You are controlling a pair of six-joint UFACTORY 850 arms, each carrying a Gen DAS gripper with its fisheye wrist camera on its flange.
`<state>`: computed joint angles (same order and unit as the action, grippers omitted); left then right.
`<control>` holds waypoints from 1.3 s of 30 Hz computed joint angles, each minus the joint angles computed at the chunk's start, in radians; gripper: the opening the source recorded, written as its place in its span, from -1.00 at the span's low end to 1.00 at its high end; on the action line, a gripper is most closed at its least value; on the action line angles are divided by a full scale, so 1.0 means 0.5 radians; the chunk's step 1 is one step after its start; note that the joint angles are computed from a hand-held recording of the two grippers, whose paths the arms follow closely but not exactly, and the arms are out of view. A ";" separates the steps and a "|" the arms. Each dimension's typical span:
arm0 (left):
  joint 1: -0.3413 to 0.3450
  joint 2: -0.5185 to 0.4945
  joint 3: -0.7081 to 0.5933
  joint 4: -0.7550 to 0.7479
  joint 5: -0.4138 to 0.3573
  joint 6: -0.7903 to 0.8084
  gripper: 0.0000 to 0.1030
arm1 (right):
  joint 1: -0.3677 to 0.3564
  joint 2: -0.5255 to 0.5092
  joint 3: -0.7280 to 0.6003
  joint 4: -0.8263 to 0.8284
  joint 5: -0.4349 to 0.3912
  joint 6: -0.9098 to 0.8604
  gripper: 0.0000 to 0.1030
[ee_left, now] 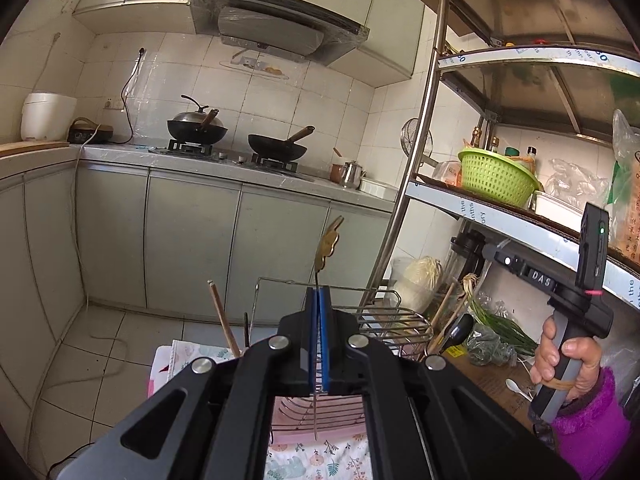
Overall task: Organize utensils
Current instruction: 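Lower the gold spoon and clear fork into the pink cup and open both tools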
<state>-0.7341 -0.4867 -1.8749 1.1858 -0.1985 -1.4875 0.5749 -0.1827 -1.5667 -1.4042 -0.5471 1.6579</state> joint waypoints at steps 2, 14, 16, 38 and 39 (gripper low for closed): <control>0.011 -0.032 -0.051 0.008 -0.006 -0.024 -0.98 | -0.022 -0.028 -0.002 0.060 0.031 -0.013 -0.72; 0.027 -0.362 -0.473 0.199 -0.242 -0.186 -0.98 | -0.060 -0.050 0.106 0.237 0.172 0.016 -0.72; 0.023 -0.437 -0.558 0.121 -0.301 -0.078 -0.98 | -0.063 -0.052 0.120 0.252 0.187 0.018 -0.72; -0.024 -0.811 -0.919 -0.731 -0.582 0.824 -0.98 | -0.068 -0.103 0.162 0.447 0.204 -0.091 -0.72; -0.027 -0.835 -0.954 -0.757 -0.615 0.855 -0.98 | -0.066 -0.107 0.160 0.450 0.199 -0.098 -0.72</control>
<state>-0.7475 -0.9040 -2.3521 0.8075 -0.5058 -1.0598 0.5419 -0.2361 -1.4866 -1.1792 -0.4477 1.6091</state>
